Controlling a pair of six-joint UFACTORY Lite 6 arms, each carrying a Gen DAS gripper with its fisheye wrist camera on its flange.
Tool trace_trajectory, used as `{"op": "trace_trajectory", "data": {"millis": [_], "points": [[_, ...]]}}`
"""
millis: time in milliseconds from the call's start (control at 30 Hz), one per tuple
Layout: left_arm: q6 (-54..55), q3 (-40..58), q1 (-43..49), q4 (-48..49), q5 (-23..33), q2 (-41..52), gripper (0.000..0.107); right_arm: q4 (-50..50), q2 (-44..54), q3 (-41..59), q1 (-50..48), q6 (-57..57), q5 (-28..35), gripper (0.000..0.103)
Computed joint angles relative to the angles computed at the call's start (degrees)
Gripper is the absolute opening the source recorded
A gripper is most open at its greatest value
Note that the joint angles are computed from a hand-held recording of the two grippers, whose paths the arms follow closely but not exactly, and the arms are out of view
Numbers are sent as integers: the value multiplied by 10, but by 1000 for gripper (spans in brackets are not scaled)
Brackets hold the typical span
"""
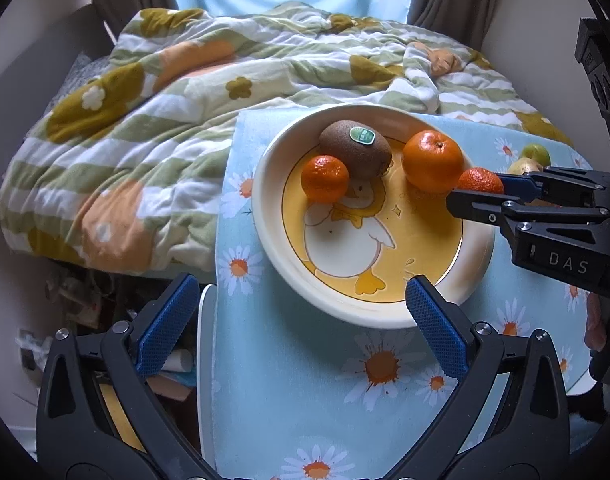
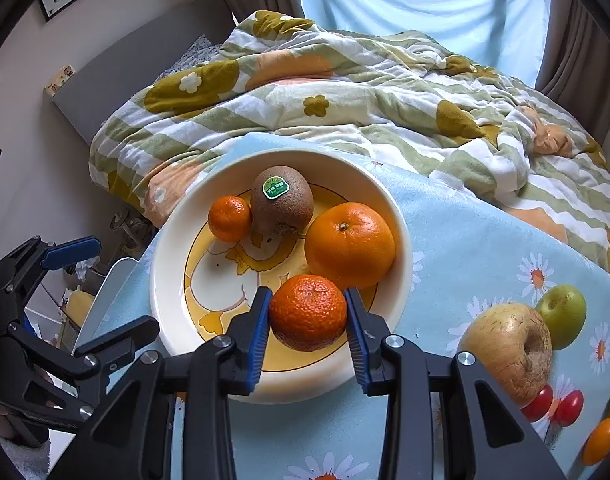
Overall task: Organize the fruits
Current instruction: 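Lower the tangerine into the bowl and open the right tool, then move the left tool to the wrinkled apple while the right tool withdraws from the bowl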
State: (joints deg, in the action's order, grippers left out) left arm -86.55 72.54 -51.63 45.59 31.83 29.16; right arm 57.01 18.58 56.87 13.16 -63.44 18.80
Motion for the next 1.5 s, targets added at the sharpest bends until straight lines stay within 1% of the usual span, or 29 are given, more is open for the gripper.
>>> {"op": "trace_trajectory", "data": {"millis": [33,67,100,133,167,200,267,333,467,633,767,933,1033,1167,1267,1333,1433,1500], "points": [[-4,-2,-3,0,3,0,103,3,2,0,1,-1,-1,33],[-8,-3,-5,0,6,-1,103,5,1,0,-2,-2,1,40],[-9,-4,-5,-2,8,-3,103,24,-4,-3,-4,-19,3,56],[-14,-7,-7,-4,12,-5,103,52,-11,-10,-7,-45,4,66],[-19,-10,-10,-5,16,-7,103,74,-20,-17,-10,-66,5,86],[-22,-14,-12,-7,19,-10,103,92,-30,-25,-11,-81,4,96],[-28,-23,-17,-10,26,-17,103,122,-44,-38,-14,-104,3,98],[-27,-25,-23,-17,39,-21,103,133,-55,-49,-13,-111,-8,102],[-28,-33,-36,-18,67,-39,103,82,-71,-52,-13,-64,-6,102],[-31,-36,-46,-22,103,-66,103,-14,-113,-61,-12,39,1,102],[-24,-35,-60,-22,131,-90,103,-105,-163,-78,-10,135,9,102],[-11,-19,-78,-22,168,-112,103,-205,-240,-100,-21,239,38,102],[-4,-10,-83,-18,172,-122,103,-243,-288,-113,-32,282,58,102],[7,-1,-84,-5,153,-129,103,-306,-347,-130,-54,349,82,103],[25,35,-88,-3,155,-105,103,-328,-383,-141,-84,360,100,103],[37,68,-95,-4,164,-82,103,-318,-399,-145,-115,339,117,103],[57,130,-107,-14,174,-40,103,-281,-415,-152,-175,278,143,103],[72,178,-112,-25,179,-6,103,-245,-420,-157,-229,214,166,103]]}}
